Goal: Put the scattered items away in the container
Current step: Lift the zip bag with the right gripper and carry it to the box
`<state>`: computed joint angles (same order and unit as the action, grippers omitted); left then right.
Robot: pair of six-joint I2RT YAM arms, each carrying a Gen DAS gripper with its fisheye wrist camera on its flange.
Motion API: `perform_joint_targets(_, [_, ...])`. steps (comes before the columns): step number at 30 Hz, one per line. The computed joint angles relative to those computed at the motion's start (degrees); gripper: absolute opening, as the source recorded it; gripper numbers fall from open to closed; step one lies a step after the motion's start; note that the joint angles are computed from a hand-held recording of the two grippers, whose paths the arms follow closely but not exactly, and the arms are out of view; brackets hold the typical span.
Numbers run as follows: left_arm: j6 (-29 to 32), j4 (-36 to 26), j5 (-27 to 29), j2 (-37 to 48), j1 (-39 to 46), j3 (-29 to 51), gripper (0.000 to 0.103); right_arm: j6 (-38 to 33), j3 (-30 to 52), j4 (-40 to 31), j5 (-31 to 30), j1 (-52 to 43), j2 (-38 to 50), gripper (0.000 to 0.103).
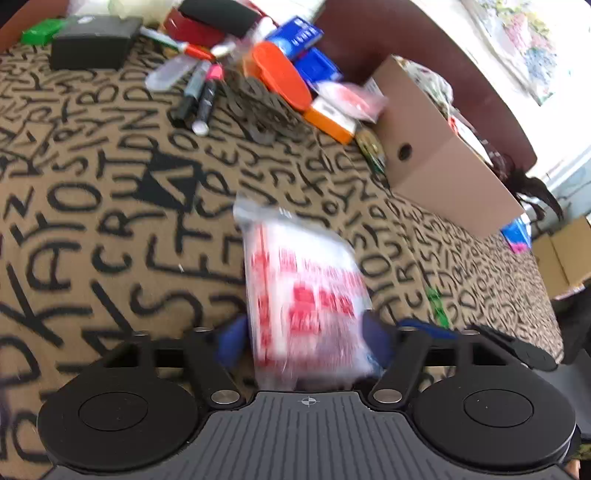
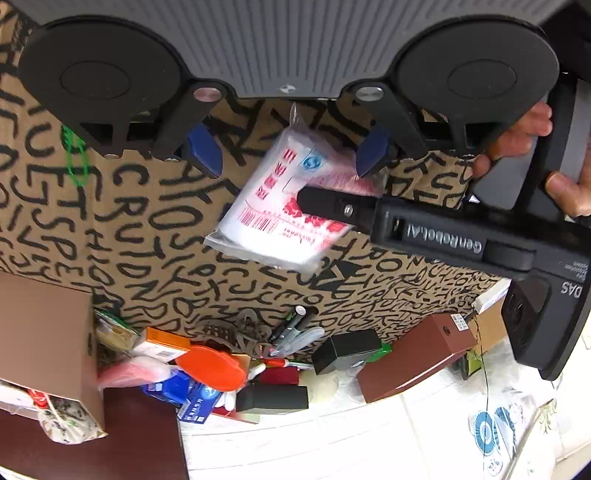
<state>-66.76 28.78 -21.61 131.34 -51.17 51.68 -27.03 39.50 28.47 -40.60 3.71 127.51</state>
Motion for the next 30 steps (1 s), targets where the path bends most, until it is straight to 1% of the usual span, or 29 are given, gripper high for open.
perform_joint_targets(5, [4.43, -3.01, 1.71, 0.63, 2.34, 2.80, 0.084, -0.75, 2.66, -1.87, -0.64, 0.45, 2.17, 0.085])
perform_joint_targets(8, [7.46, -4.47, 2.36, 0.69, 2.77, 3.75, 0.079, -0.89, 3.63, -3.56, -1.07, 0.39, 2.69, 0.085])
perform_joint_targets(9, [8.35, -4.26, 3.01, 0.60, 3.00, 3.70, 0.073, -1.28, 3.81, -3.97, -1.26, 0.26, 2.72, 0.085])
perform_joint_targets(10, [8.83, -4.05, 3.58, 0.55, 3.22, 3.60, 0.072, -1.93, 3.94, -4.52, -1.53, 0.12, 2.65, 0.085])
perform_joint_targets(12, [9.29, -4.21, 4.12, 0.45, 3.48, 3.60, 0.072, -3.72, 4.42, -6.08, -2.18, -0.29, 2.59, 0.085])
perform_joint_targets(14, [9.59, -4.74, 4.17, 0.59, 3.54, 4.07, 0.075, -4.99, 4.71, -7.13, -2.17, -0.38, 2.36, 0.085])
perform_joint_targets(17, [9.78, -5.35, 4.13, 0.96, 3.54, 4.78, 0.076, -5.36, 5.26, -7.47, -1.77, 0.13, 2.48, 0.085])
perform_joint_targets(18, [10.11, -5.88, 4.18, 0.97, 3.54, 5.11, 0.074, -5.40, 5.44, -7.38, -1.74, 0.36, 2.64, 0.085])
perform_joint_targets(19, [10.50, -6.54, 4.19, 0.90, 3.48, 5.42, 0.069, -5.57, 5.77, -7.55, -1.83, 0.58, 2.91, 0.085])
perform_joint_targets(21, [11.45, -7.74, 3.99, 0.77, 3.31, 5.92, 0.064, -5.88, 6.71, -8.63, -1.89, 1.11, 3.56, 0.084])
perform_joint_targets(22, [11.66, -8.03, 3.91, 0.80, 3.29, 6.07, 0.064, -6.08, 7.00, -8.90, -1.78, 1.41, 3.81, 0.085])
perform_joint_targets(23, [11.67, -8.24, 3.85, 0.86, 3.30, 6.22, 0.065, -6.07, 6.94, -8.45, -1.54, 1.75, 4.01, 0.085])
perform_joint_targets(24, [11.78, -8.37, 3.75, 0.99, 3.35, 6.42, 0.072, -5.91, 6.69, -7.52, -1.16, 2.09, 4.17, 0.085])
perform_joint_targets(25, [12.00, -8.61, 3.56, 1.19, 3.42, 6.76, 0.073, -5.80, 6.59, -6.62, -0.87, 2.35, 4.46, 0.084])
perform_joint_targets(27, [12.89, -9.49, 3.37, 1.66, 3.61, 7.78, 0.072, -5.27, 6.75, -4.73, -0.07, 2.80, 5.32, 0.080])
perform_joint_targets(30, [13.54, -11.98, 2.28, 2.17, 3.58, 9.66, 0.063, -3.66, 6.68, -2.99, 1.18, 3.48, 5.54, 0.075])
